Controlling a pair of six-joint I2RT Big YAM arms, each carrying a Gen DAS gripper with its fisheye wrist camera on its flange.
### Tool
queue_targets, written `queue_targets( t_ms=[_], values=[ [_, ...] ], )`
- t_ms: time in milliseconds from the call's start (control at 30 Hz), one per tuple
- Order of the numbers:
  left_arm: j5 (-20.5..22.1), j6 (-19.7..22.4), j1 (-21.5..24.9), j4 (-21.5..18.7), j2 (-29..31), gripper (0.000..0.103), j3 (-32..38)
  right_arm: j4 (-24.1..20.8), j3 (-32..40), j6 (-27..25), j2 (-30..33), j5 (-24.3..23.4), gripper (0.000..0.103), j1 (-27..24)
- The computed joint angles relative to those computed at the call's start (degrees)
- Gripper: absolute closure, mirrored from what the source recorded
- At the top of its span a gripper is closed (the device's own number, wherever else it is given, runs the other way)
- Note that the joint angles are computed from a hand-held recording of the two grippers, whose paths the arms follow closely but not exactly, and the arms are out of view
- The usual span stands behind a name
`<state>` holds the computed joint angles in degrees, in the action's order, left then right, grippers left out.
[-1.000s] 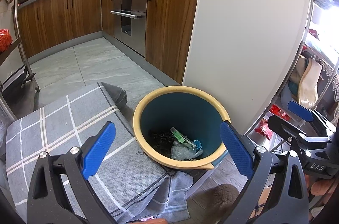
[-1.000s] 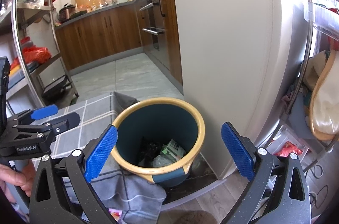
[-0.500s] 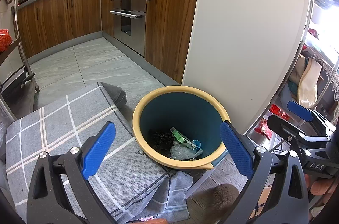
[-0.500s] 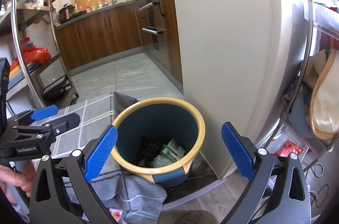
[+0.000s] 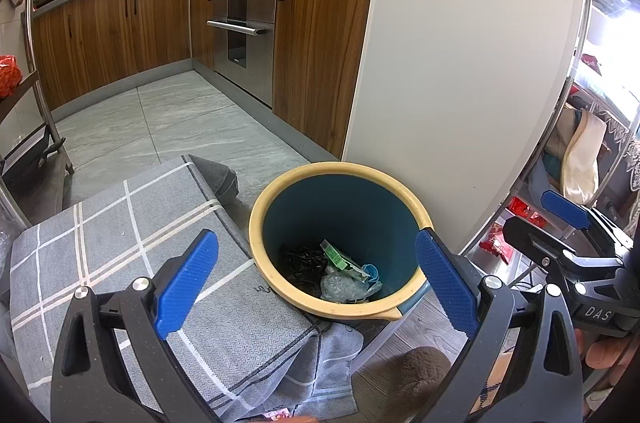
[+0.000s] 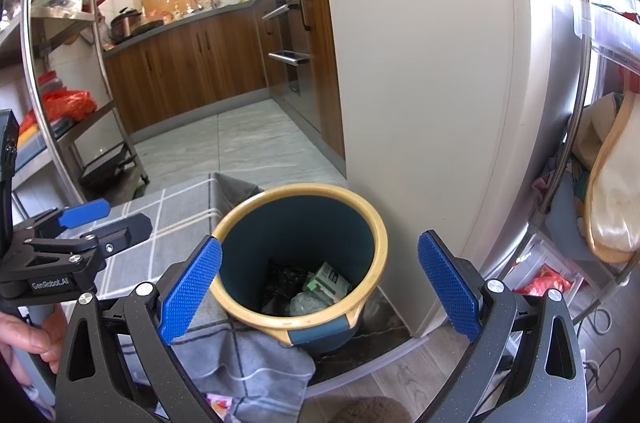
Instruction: Collect trash
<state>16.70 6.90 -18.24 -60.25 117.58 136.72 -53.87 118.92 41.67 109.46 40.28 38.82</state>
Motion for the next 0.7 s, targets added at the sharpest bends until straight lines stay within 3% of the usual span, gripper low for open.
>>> queue_targets(
  t_ms=[700],
  values=[
    [0.6, 0.0, 0.0, -0.8, 0.4, 0.006, 0.7, 0.0, -0.1, 0.0, -0.1, -0.1, 0.005, -0.1]
  ],
)
